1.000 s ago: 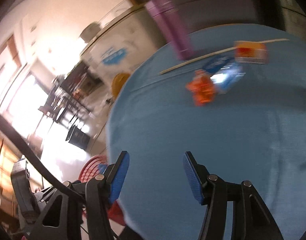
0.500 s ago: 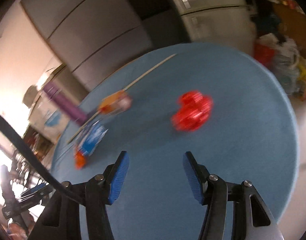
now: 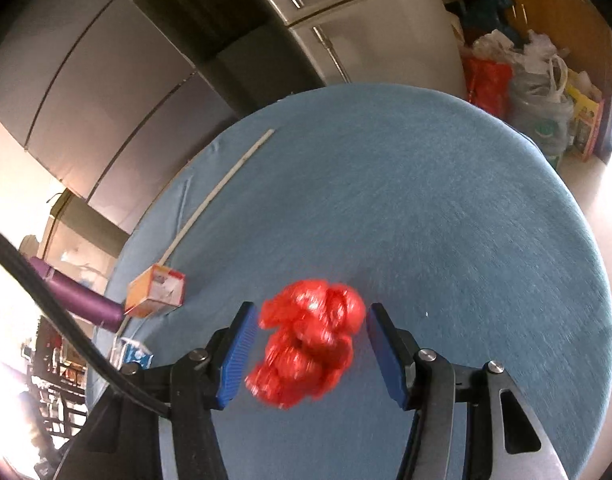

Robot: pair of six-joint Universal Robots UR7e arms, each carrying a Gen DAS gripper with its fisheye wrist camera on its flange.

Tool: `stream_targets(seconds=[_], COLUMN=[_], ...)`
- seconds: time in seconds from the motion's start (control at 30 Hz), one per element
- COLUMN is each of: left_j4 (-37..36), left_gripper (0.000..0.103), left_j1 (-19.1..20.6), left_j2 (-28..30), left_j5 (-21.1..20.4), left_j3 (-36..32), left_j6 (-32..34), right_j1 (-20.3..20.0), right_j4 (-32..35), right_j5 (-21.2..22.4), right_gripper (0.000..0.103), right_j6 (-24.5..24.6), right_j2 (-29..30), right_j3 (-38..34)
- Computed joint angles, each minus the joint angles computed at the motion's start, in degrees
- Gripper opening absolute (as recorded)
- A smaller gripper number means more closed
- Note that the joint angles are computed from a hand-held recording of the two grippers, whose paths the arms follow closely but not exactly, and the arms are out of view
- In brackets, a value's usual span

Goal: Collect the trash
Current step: 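Grasp the orange ribbon bundle with the left tool while the right tool lifts the red bag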

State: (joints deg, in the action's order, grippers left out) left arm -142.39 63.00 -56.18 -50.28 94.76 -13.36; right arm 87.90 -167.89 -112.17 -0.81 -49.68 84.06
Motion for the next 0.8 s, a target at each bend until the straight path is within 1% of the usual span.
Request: stream_targets(seconds=[0.1,0.17,0.2,0.23,0.3,0.33,0.37,0.4,0.43,0.47,0.5,0.53,0.6,0.7,0.8], left_j4=[0.8,1.5,1.7,0.4,0.1,-0.1,-0.4,-0.8,-0.9,-1.2,-1.3,-1.4,-1.5,-1.0,-2.4], left_gripper=[0.076,0.074,0.07,0.066,0.06,0.055,0.053,0.048,0.041,0.04,0.031,0.028,0.028,0.028,0.028], left_j1=[0.5,1.2,1.6,1.5,1.5,1.7,1.7,1.6,1.6,1.5,1.5,1.6,1.8,1.6,0.3], left_j2=[1.7,2.4,2.5,2.6,2.8,2.9,3.0,3.1,3.3,3.3,3.3,3.3,2.8,1.7,-1.1], left_j5=[0.3,-0.7,-1.4,-0.9,-0.7,-0.7,-0.4,0.0,0.6,1.3,1.9,2.0,1.2,1.3,1.9], left_j3=[-1.6,-2.6,-2.9,-2.6,-2.8,-3.0,-3.0,-2.9,-3.0,-3.0,-2.9,-2.8,-2.4,-1.3,2.4], left_j6=[1.2,0.5,0.2,1.0,1.7,1.9,2.2,2.7,3.2,3.6,3.6,3.8,3.9,2.9,2.7], right_j1=[0.1,0.2,0.3,0.4,0.7,0.8,0.8,0.9,1.2,1.1,1.1,1.1,1.2,2.0,3.0], right_j4=[1.5,3.1,3.6,3.8,4.3,5.6,7.2,6.4,5.2,5.2,4.9,4.4,3.4,0.5,-1.7], right_j5=[-0.7,-1.5,-1.7,-2.0,-2.8,-3.0,-3.3,-3.9,-4.7,-4.3,-3.9,-3.7,-3.8,-3.8,-3.1], right_gripper=[0.06,0.06,0.06,0.06,0.06,0.06,0.06,0.058,0.051,0.048,0.048,0.047,0.046,0.046,0.046], right_j6=[-0.8,-1.4,-1.5,-1.7,-2.3,-2.1,-1.5,-2.1,-3.1,-3.3,-3.2,-3.2,-4.0,-6.0,-7.3], right_j2=[1.7,2.5,3.0,3.4,4.2,4.4,4.5,4.8,4.8,4.4,4.2,3.9,3.5,2.3,0.7], right_j3=[-1.9,-3.1,-3.6,-4.1,-4.7,-5.1,-5.3,-5.3,-4.8,-4.1,-3.7,-3.1,-2.1,0.4,2.9])
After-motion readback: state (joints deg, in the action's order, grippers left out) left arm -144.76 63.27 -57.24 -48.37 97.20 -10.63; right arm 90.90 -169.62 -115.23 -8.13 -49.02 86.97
